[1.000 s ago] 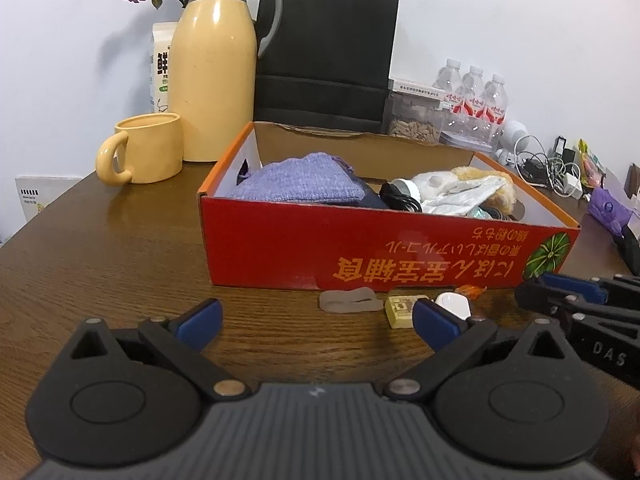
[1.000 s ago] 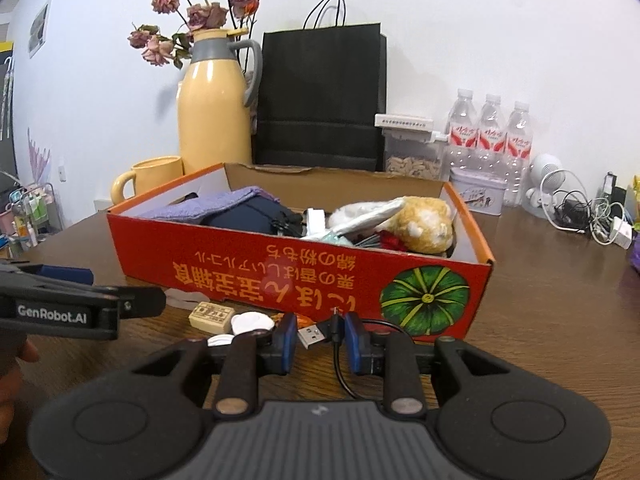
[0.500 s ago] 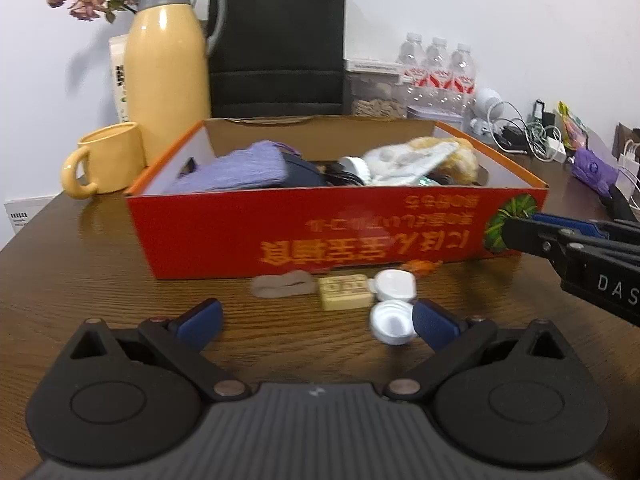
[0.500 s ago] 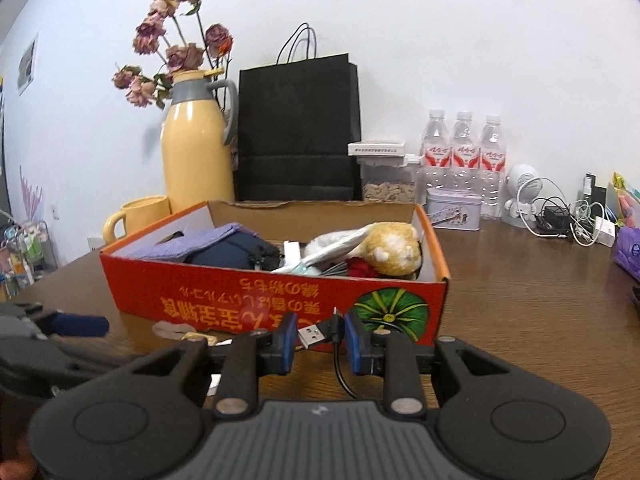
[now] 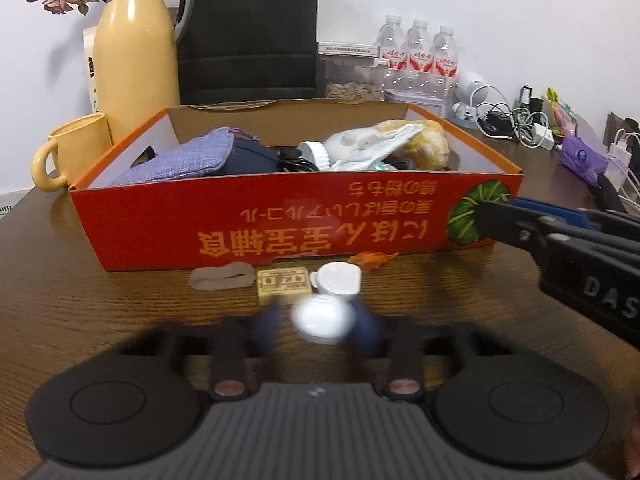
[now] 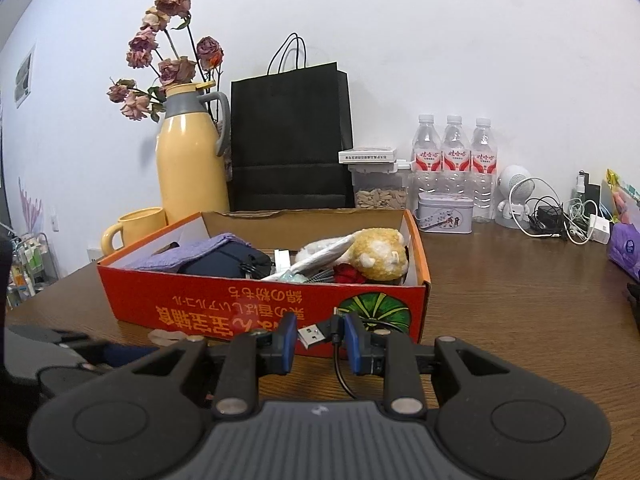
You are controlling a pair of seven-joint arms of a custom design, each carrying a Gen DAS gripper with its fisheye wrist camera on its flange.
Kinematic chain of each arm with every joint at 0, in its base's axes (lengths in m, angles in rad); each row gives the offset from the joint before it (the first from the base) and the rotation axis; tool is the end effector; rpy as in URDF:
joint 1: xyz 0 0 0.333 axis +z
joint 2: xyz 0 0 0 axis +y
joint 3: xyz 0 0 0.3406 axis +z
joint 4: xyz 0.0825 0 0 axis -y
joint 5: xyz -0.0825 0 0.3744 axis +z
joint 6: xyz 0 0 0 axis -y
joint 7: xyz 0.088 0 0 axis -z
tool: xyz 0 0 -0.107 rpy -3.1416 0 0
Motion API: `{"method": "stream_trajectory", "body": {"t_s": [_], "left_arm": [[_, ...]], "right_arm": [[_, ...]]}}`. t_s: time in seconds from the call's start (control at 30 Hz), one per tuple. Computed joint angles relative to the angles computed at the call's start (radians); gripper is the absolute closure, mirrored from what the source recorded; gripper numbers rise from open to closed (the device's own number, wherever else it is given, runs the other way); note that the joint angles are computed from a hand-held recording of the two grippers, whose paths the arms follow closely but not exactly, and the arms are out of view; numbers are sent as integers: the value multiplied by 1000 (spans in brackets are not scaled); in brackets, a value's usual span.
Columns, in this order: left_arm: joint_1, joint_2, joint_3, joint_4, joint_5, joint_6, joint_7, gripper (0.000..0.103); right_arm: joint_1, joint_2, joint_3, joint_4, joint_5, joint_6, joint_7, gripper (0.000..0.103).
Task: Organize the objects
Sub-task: 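Grasp a white cap with the left tool while the right tool grasps a USB cable, then carry the white cap and USB cable into the box and open both tools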
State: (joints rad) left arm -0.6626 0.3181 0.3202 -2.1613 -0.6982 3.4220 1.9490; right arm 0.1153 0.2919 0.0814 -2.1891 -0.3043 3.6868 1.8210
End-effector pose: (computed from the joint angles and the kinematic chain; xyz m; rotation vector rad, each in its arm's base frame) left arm 0.5826 -0.1453 0.3941 -1.6592 1.6896 -0.8827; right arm 0.5802 0.1511 0.4322 -1.6233 1.2033 -0.7332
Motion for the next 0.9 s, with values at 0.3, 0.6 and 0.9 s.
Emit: {"method": "stream_trajectory", "body": {"t_s": [0.3, 0.6, 0.9], "left_arm": [[304, -57, -307, -84, 154, 153, -122, 74], [411, -79, -384, -104, 223, 227, -166, 74], [462, -62, -392, -37, 286, 246, -194, 74]], "right_arm": [[-7, 3, 5, 4, -16, -4, 8, 79], [4, 6, -1, 3, -3, 7, -11, 79], [50, 20, -17, 64, 52, 53, -108, 79]]}}
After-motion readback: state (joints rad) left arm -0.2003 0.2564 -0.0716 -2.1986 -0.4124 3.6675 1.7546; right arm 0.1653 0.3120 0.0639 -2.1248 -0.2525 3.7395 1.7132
